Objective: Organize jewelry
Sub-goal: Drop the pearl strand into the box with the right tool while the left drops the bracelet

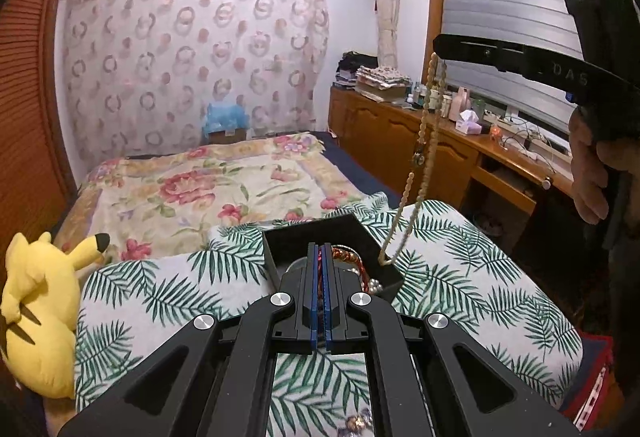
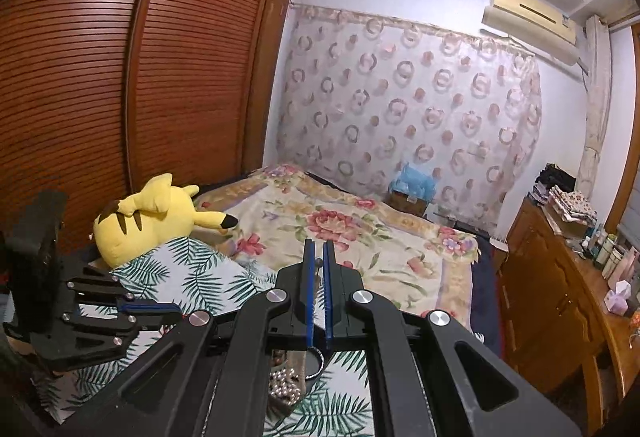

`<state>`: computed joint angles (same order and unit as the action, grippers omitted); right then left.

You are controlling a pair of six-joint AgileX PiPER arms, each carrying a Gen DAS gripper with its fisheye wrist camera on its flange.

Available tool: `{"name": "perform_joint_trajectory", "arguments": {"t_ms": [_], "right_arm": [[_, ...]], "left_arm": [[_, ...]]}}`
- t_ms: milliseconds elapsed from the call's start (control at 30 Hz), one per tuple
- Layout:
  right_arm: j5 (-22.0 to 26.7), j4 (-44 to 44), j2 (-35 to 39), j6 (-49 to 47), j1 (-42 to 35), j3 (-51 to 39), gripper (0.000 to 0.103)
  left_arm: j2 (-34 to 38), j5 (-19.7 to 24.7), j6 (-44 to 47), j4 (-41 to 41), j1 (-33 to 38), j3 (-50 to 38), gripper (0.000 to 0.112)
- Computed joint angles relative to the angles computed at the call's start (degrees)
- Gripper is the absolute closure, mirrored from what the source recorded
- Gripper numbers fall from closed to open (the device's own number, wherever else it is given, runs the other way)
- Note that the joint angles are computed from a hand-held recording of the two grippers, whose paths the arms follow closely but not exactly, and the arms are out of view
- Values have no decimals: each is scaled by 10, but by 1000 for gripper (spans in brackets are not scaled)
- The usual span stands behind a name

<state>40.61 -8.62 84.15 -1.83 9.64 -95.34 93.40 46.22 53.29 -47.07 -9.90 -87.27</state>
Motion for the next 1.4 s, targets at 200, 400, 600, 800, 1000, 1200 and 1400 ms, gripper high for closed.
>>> {"name": "perform_joint_trajectory", "arguments": {"t_ms": [200, 400, 600, 800, 1000, 1200, 1400], "right_arm": [[-28, 98, 24, -74, -36, 37, 98], [-61, 178, 56, -130, -56, 101, 98], [-77, 251, 80, -185, -76, 138, 97], [-80, 299, 94, -223, -88, 154, 96], [-91, 304, 96, -225, -97, 173, 83], [-100, 312, 90, -235, -109, 197, 83], [-113, 314, 66, -232, -119, 236, 83]], "left_arm": [[51, -1, -39, 32, -21, -61, 111], [102, 1, -77, 73, -40, -117, 111], [152, 10, -115, 109, -58, -177, 111], [190, 17, -140, 132, -67, -219, 111], [233, 32, -169, 153, -72, -271, 111], [256, 44, -192, 170, -78, -296, 111], [266, 59, -213, 167, -70, -314, 98]]}}
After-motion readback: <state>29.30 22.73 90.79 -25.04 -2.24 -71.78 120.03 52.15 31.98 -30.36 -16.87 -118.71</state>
